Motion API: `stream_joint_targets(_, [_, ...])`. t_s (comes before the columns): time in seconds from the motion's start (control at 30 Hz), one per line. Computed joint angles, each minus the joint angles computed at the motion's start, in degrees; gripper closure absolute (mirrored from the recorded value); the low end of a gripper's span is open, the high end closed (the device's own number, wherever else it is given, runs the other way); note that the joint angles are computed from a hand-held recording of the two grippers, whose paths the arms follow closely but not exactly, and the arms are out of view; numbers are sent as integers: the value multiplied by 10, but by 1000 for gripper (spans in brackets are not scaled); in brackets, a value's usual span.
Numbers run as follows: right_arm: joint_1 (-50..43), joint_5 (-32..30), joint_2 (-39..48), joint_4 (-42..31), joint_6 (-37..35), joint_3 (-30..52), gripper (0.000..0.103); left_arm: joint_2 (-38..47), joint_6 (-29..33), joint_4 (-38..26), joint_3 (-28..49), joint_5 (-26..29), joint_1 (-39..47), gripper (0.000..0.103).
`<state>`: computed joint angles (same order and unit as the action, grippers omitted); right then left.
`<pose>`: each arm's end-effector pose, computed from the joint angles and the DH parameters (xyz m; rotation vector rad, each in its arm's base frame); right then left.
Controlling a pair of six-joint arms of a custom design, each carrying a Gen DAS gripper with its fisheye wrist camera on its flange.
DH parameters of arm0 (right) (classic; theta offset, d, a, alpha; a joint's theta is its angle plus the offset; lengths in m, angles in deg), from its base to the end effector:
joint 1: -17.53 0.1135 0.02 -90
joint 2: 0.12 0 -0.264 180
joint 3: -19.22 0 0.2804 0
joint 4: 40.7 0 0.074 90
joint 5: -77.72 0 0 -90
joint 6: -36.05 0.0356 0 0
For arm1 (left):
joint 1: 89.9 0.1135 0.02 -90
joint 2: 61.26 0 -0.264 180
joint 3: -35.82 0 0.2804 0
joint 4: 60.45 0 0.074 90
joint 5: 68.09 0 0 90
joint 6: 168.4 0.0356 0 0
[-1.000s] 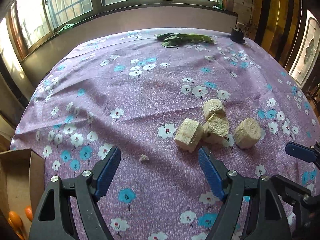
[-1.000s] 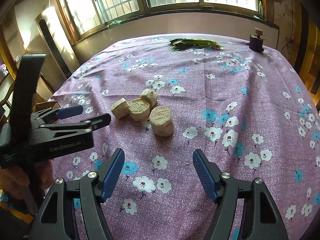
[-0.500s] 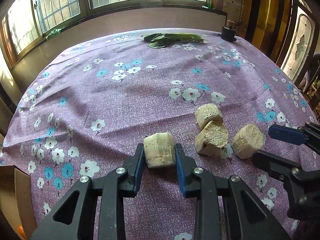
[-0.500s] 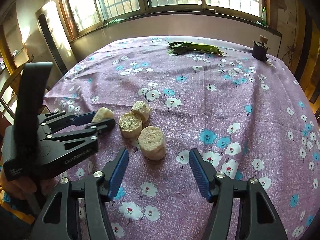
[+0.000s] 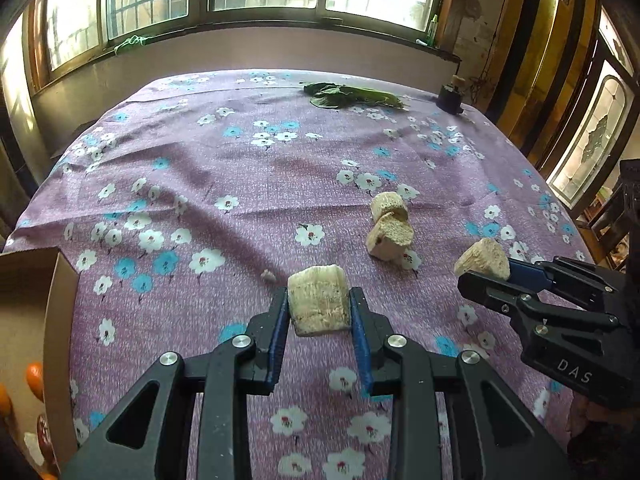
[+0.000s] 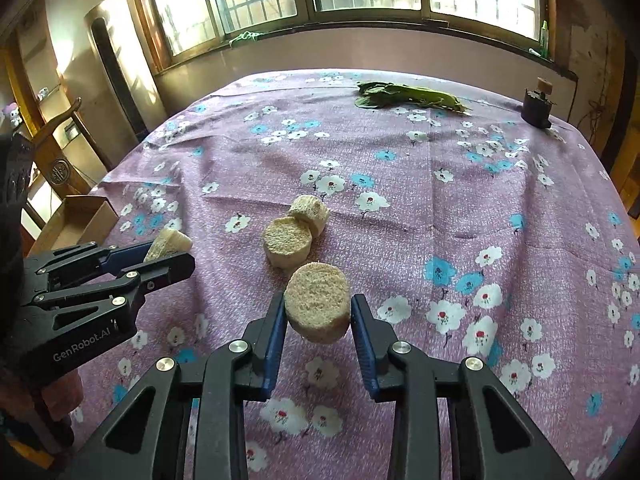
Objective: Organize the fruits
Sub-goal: 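Carry the left gripper's bread chunk over the box while the right gripper carries its slice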
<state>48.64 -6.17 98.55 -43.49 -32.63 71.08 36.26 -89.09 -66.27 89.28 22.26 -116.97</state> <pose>0.2782 0.1634 0.0867 -0.1611 2.4446 0.2808 0.2908 -0.1489 0.0964 0.3538 2.4390 -0.2983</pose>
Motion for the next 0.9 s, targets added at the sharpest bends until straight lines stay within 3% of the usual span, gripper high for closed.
stream_joint_targets(0.17, [65,32,-65,5,39,-49,68,-113,-1,0,-101,2,7,75])
stream_joint_targets(0.4, [167,69,-78,4,85,-51,68,-298,16,-56,-209,-18,35,75])
stream_joint_targets(0.67, [246,82,-32,3,111,1,68,-497,60,-151,-298,-19,109,75])
stream_joint_targets(0.9, [294,89,19,-28,107,77,68,-608,111,-224,-327,12,212,75])
